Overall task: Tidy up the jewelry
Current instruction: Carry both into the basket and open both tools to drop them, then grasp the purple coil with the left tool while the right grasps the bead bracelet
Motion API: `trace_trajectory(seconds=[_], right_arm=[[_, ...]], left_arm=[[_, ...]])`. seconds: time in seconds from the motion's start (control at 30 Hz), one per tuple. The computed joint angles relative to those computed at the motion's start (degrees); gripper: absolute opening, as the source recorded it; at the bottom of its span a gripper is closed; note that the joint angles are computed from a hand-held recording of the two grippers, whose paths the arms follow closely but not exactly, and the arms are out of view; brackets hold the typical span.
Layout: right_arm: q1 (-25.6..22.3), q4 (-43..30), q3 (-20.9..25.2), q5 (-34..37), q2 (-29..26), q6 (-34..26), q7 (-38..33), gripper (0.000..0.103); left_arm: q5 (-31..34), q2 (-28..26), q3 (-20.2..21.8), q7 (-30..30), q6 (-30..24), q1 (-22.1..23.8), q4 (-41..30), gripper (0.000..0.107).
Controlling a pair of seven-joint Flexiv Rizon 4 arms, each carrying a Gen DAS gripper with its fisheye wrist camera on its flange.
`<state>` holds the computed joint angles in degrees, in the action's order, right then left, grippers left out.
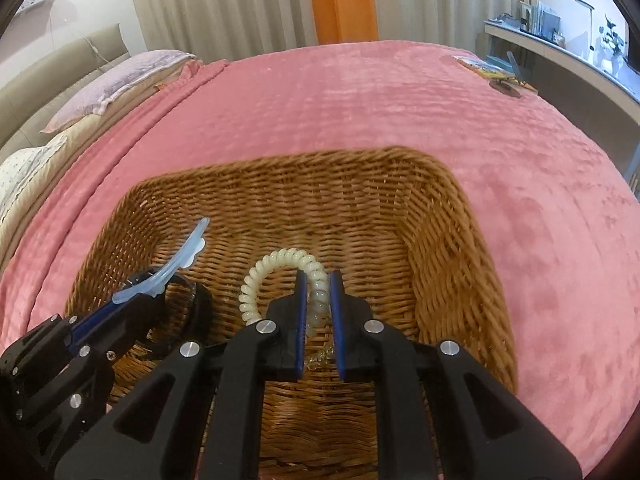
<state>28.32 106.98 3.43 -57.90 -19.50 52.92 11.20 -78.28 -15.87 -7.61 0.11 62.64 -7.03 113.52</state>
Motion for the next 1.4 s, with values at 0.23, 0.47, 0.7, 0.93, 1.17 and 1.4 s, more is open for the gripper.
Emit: trace_trajectory(seconds=[0.23, 0.47, 0.7, 0.93, 1.17, 1.4], right_arm=[[-1.0, 2.4, -0.4, -2.2, 1.6, 3.5, 4.8, 0.013], [-0.9, 5.6, 2.0, -9.2, 7.3, 0.2, 9.1, 0.028], [0.4, 9.2, 7.5, -15.7, 13.9, -8.2, 11.3, 0.028], [1.8, 12.2, 10.8, -18.1, 16.0, -10.4, 12.7, 0.028], [3.0, 14.4, 11.3, -14.5, 14.0, -8.2, 14.4, 0.028], [2.4, 15.8, 9.6, -10.4, 10.8, -1.1, 15.3, 0.028]], left_arm=[[1.3, 0.4, 0.2, -1.4, -1.5, 0.7, 0.4, 0.022], [-5.2, 6.9, 2.8, 1.7, -8.4, 1.6, 3.8, 0.043], [-8.9, 16.9, 7.5, 6.3, -13.1, 1.1, 10.8, 0.054], [-8.9, 23.1, 11.0, 8.7, -15.1, 1.4, 17.6, 0.062], [-1.1, 21.1, 11.5, 5.2, -14.8, 3.4, 20.2, 0.062], [7.3, 17.8, 10.2, 3.7, -10.5, 3.6, 21.6, 0.058]])
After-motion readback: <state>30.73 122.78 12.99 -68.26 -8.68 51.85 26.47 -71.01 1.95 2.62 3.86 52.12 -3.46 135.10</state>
